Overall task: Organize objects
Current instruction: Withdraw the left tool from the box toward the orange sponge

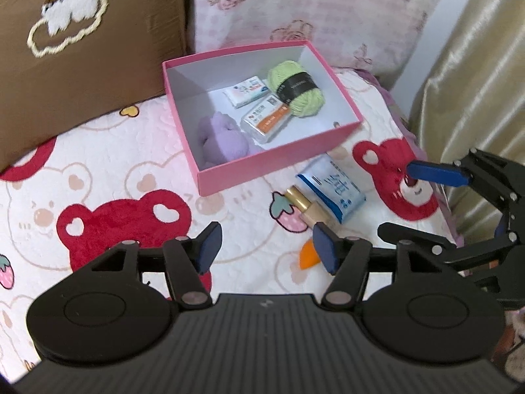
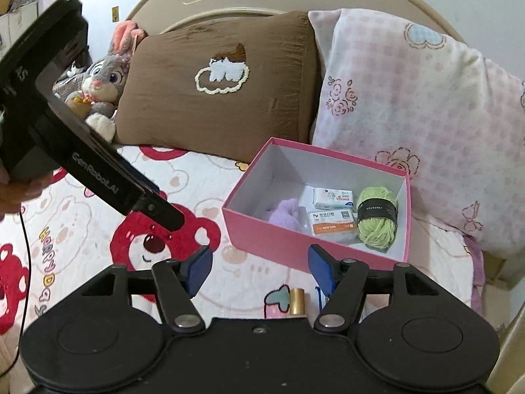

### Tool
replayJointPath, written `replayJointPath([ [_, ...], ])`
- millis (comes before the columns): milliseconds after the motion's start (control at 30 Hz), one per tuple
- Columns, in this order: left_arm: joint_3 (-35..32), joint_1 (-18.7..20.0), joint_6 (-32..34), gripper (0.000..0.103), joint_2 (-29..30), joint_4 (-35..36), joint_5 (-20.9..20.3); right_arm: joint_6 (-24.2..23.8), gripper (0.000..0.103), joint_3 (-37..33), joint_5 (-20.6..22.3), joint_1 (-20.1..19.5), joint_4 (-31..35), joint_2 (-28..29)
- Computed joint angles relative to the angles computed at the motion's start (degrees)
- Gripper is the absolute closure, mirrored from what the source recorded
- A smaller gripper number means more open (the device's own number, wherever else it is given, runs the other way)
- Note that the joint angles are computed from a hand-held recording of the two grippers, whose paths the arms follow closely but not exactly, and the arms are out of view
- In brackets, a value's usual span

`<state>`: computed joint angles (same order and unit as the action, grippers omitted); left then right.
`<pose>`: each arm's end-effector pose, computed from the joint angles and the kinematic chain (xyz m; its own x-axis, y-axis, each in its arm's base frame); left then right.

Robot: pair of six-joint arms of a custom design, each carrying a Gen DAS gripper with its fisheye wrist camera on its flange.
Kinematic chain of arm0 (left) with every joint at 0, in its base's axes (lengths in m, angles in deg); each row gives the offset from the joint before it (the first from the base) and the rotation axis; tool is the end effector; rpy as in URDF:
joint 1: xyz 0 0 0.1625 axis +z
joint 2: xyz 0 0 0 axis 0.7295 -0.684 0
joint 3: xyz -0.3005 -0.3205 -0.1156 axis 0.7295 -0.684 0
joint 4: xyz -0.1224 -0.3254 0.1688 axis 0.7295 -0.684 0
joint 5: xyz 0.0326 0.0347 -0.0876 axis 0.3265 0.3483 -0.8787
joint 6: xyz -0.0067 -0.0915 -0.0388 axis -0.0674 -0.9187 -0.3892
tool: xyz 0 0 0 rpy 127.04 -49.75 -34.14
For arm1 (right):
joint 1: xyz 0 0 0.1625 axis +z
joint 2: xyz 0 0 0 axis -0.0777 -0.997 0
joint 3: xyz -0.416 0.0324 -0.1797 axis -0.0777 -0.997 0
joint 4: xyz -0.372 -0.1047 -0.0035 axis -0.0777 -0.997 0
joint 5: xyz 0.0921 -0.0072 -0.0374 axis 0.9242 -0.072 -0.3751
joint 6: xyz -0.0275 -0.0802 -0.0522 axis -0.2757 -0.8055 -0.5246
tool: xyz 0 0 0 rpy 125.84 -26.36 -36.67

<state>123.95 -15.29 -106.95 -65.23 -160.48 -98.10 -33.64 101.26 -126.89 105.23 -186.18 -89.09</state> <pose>-0.4683 -0.5288 0.2318 -0.8258 -0.2106 -0.5232 0.1303 0.8313 -0.5403 0.2508 -0.6275 0.4289 -0.2349 -0.9340 0.2691 -0.9720 0.2228 -0.0750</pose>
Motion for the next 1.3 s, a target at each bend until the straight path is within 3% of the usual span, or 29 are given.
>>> replayJointPath([
  [67,-0.1,-0.6,2.0,0.041,0.3,-0.9,-0.9,-0.6,0.027,1.1,-0.1,-0.2,-0.4,-1.2],
  [133,-0.8,-0.9,3.8,0.041,0.7,-0.8,-2.7,-0.1,0.015,2.3,-0.5,-0.4,-1.3,-2.4],
  [433,-0.1,-3.0,3.8,0.036,1.8,-0.2,-2.6,-1.3,0.009,7.2,-0.3,-2.3,-0.8,-7.0],
  [667,5.7,-2.9,4.9,0.023,1.8,-9.2,-3.0,-4.0,0.004,12.0,1.1,-4.2,-4.2,-9.8],
  [900,9.2,-2.9,8.1,0.017,2.8,-13.0,-0.9,-9.1,0.004,17.7,5.0,-7.3,-11.5,-11.5],
  [1000,12.1,-2.7,9.2,0.017,2.6,-17.6,-0.8,-12.9,0.004,20.5,7.8,-9.0,-14.5,-12.3],
  [1100,14.7,-2.1,9.2,0.017,2.8,-22.1,-1.4,-15.3,0.004,23.8,7.9,-9.9,-19.6,-12.7],
  [1200,16.7,-1.1,11.2,0.017,3.5,-27.1,-2.8,-15.0,0.004,25.2,7.6,-10.7,-21.3,-12.3],
  [1300,18.9,-0.8,13.0,0.017,4.7,-32.6,-1.4,-12.7,0.004,25.7,7.1,-11.6,-21.9,-11.5],
])
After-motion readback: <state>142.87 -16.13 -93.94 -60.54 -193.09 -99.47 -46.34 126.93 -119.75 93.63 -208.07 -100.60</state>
